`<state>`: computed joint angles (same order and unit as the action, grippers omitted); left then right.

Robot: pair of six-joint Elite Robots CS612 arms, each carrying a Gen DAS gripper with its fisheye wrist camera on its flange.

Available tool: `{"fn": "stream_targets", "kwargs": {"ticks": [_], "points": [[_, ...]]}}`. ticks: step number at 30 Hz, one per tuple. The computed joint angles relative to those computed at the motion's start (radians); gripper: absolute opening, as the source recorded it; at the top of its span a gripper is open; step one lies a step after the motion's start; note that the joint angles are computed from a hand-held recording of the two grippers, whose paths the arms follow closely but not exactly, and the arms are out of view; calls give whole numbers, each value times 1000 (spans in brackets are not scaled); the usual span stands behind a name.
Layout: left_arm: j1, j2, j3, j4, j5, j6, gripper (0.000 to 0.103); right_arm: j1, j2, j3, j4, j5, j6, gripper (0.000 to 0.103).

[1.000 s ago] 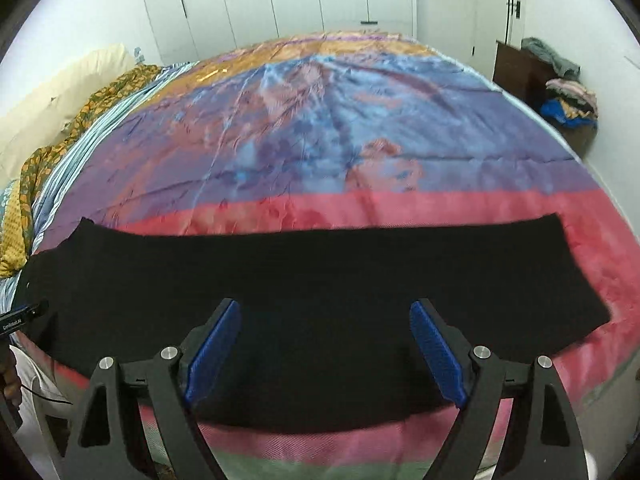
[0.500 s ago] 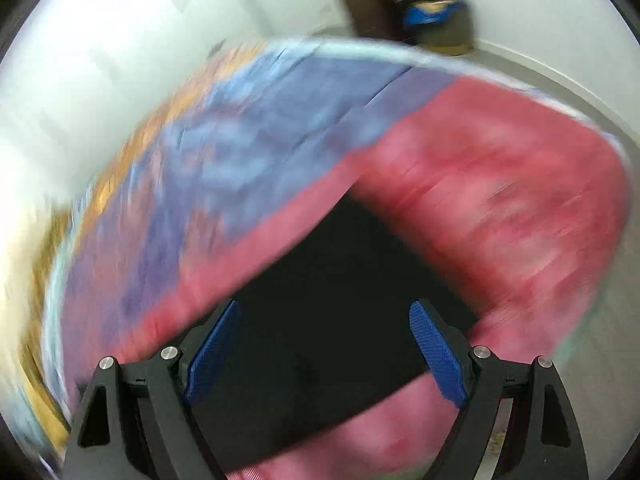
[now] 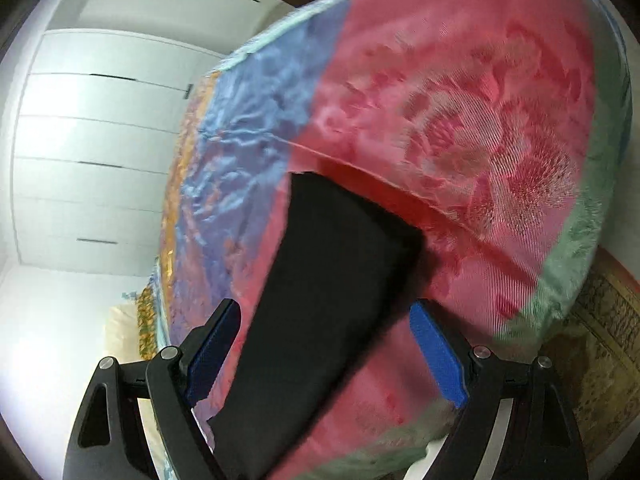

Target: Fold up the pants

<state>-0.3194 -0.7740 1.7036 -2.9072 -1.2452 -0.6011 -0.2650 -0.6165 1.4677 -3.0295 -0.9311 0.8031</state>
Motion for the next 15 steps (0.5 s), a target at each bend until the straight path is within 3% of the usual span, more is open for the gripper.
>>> {"fn": "stream_targets", "kwargs": {"ticks": [6,8,11,12,15], "points": [[0,2,0,-6,1,5,94,-7,70,-57,-153,14,64,85],[0,3,0,-7,1,5,94,-6,82,-77,-160,15,64,85],[0,4,-1,-8,2,3,95,-2,73,-107,15,19,-72,83],[0,4,-1,-9,2,4,95,3,64,-115,84,-6,-124,77],[0,7,-1,-17,1,6,95,16,48,-134,193,-78,-273,77]]}}
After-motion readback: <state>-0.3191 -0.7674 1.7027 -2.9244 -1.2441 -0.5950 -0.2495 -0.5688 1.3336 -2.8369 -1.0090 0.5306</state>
